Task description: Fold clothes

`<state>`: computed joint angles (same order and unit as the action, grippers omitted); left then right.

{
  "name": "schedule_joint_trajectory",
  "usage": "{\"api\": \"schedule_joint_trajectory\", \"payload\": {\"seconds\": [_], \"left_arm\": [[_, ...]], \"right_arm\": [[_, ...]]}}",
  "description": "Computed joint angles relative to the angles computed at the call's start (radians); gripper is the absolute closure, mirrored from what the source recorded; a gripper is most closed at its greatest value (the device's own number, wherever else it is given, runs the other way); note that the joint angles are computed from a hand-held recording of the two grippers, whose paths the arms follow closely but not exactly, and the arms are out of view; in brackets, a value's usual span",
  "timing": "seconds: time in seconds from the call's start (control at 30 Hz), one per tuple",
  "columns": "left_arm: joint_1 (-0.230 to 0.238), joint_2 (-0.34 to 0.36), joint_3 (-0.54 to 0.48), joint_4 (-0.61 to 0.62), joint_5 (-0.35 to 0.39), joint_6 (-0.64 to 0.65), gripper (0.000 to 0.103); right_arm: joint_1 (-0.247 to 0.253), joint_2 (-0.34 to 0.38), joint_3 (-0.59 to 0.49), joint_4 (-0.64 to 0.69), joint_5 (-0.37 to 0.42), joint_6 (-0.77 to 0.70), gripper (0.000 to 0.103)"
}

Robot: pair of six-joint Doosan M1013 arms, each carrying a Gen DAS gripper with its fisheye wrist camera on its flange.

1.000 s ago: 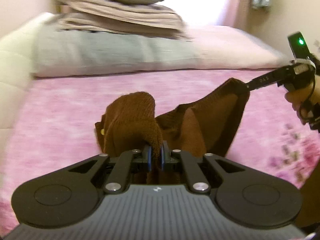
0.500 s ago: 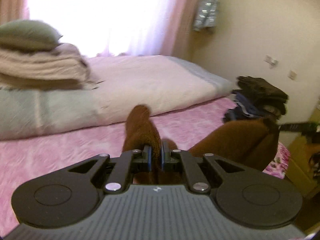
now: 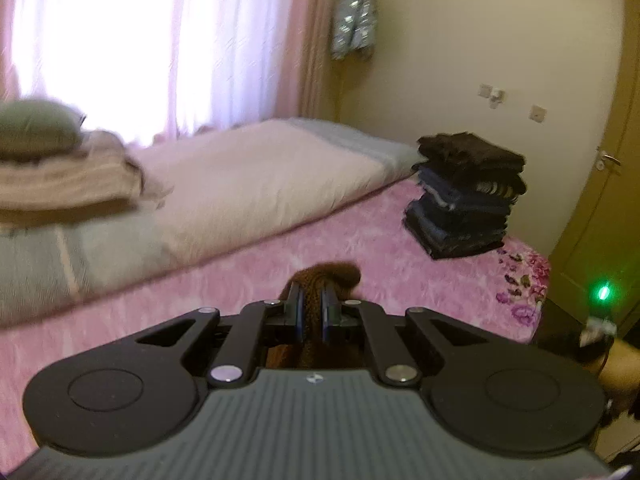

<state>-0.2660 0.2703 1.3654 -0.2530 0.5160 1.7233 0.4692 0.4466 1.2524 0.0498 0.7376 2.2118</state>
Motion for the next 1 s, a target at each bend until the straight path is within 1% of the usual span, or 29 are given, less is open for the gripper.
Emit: {"api": "schedule_joint_trajectory", "payload": {"seconds": [0.1,0.2,0.23,0.27,0.3,0.33,0.37,0.4,0.43,0.47,0.5,0.57,0.67,0.73,0.8,0.87,0.93,1.0], "left_arm": [[-0.028,0.067,-0.124,-0.031,0.068,0.016,0.097],[-0.064,0.181,-0.271,-0.077,0.128,-0.027,0.097],[-0.072,0.231,-0.330,-0.107,0.156,-0.037,0.089],[-0.079,0.282,-0.395,-0.135,0.186,-0.049,0.071],[-0.087,0.332,-0.458,-0.144,0.211,-0.076,0.064],[-0.094,0.370,-0.503,-0.123,0.225,-0.110,0.061],[-0.102,0.399,-0.537,-0.089,0.234,-0.139,0.061],[-0.108,0.420,-0.560,-0.040,0.249,-0.179,0.061],[-0.113,0.434,-0.573,0.020,0.269,-0.226,0.060],[-0.118,0.448,-0.587,0.078,0.292,-0.270,0.056],[-0.120,0.458,-0.594,0.131,0.320,-0.319,0.056],[-0.117,0.457,-0.571,0.218,0.382,-0.417,0.055],[-0.109,0.431,-0.482,0.315,0.470,-0.533,0.050],[-0.097,0.413,-0.416,0.325,0.517,-0.564,0.049],[-0.084,0.396,-0.341,0.306,0.536,-0.572,0.047],[-0.072,0.385,-0.273,0.271,0.534,-0.562,0.046],[-0.060,0.376,-0.210,0.222,0.512,-0.546,0.046],[-0.051,0.362,-0.151,0.172,0.472,-0.521,0.046]], "right_arm": [[-0.028,0.009,0.008,0.064,-0.007,-0.059,0.096],[-0.071,0.030,-0.002,0.082,0.008,-0.080,0.095],[-0.090,0.043,-0.011,0.088,0.019,-0.092,0.095],[-0.109,0.062,-0.025,0.086,0.034,-0.100,0.095],[-0.123,0.077,-0.040,0.061,0.049,-0.115,0.095],[-0.136,0.092,-0.055,0.030,0.063,-0.132,0.090],[-0.149,0.107,-0.070,-0.001,0.076,-0.148,0.056],[-0.161,0.122,-0.086,-0.032,0.088,-0.165,0.010],[-0.173,0.138,-0.103,-0.063,0.100,-0.182,0.002],[-0.183,0.142,-0.105,-0.066,0.084,-0.216,0.002],[-0.192,0.146,-0.112,-0.053,0.085,-0.252,0.002],[-0.206,0.160,-0.132,0.017,0.106,-0.308,0.002],[-0.207,0.182,-0.143,0.209,0.124,-0.464,0.002],[-0.186,0.198,-0.151,0.314,0.151,-0.580,0.002],[-0.160,0.220,-0.166,0.396,0.182,-0.682,0.002],[-0.125,0.250,-0.189,0.420,0.203,-0.739,0.002],[-0.097,0.281,-0.216,0.403,0.221,-0.742,0.002],[-0.072,0.318,-0.263,0.310,0.276,-0.671,0.002]]}}
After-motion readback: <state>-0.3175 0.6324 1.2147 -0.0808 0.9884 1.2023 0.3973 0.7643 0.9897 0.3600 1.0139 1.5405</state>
